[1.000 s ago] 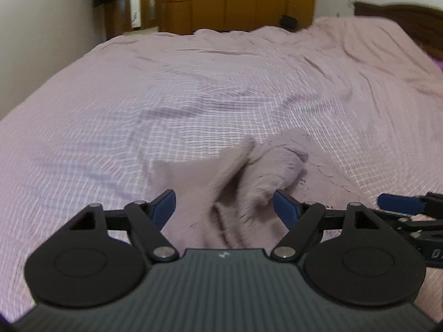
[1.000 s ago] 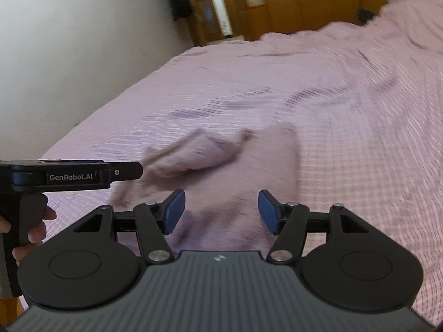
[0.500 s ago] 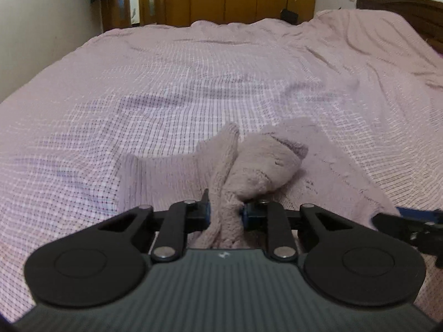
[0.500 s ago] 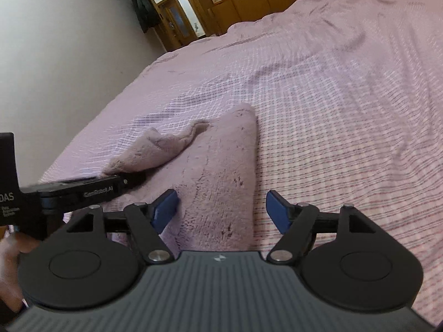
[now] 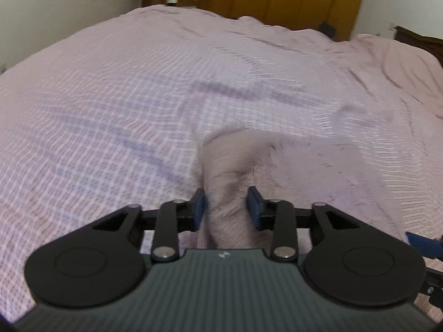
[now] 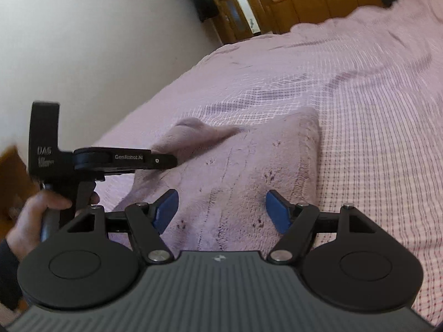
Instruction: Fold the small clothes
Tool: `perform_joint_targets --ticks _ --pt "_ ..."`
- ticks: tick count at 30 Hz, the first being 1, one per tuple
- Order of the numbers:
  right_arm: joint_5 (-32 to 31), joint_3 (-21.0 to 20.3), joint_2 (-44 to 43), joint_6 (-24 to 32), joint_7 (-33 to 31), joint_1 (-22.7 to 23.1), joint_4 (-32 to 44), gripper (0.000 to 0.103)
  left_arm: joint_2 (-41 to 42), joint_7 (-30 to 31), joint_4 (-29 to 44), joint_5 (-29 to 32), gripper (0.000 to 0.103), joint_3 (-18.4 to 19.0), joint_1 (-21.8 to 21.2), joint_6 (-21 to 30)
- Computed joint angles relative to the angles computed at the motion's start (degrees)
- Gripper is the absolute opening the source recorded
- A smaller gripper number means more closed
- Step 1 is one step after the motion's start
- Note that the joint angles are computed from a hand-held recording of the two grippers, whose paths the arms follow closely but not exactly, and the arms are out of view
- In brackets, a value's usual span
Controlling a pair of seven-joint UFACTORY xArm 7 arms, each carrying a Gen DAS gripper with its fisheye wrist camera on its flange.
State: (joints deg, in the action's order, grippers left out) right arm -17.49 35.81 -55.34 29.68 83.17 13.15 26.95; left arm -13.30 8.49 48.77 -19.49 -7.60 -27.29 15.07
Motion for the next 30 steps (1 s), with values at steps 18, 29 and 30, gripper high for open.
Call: perform_joint_targets --ticks 18,29,30 --pt "7.51 -10.2 -8.02 -2.78 2.0 3.29 -10.2 0.09 -7.73 -1.1 -1.82 -12.26 0.077 6.93 -2.19 15.2" --pt "10.84 -8.79 3.03 -21.62 3.33 -0.74 -13.45 0.094 -5.43 10.65 -0.76 -34.01 0.078 7.97 -0.81 24.2" --pt "10.79 -8.51 3.7 -22.31 3.26 -1.14 -13.28 0.094 -5.24 10.86 -0.79 -34.11 0.078 7.2 -0.38 24.96"
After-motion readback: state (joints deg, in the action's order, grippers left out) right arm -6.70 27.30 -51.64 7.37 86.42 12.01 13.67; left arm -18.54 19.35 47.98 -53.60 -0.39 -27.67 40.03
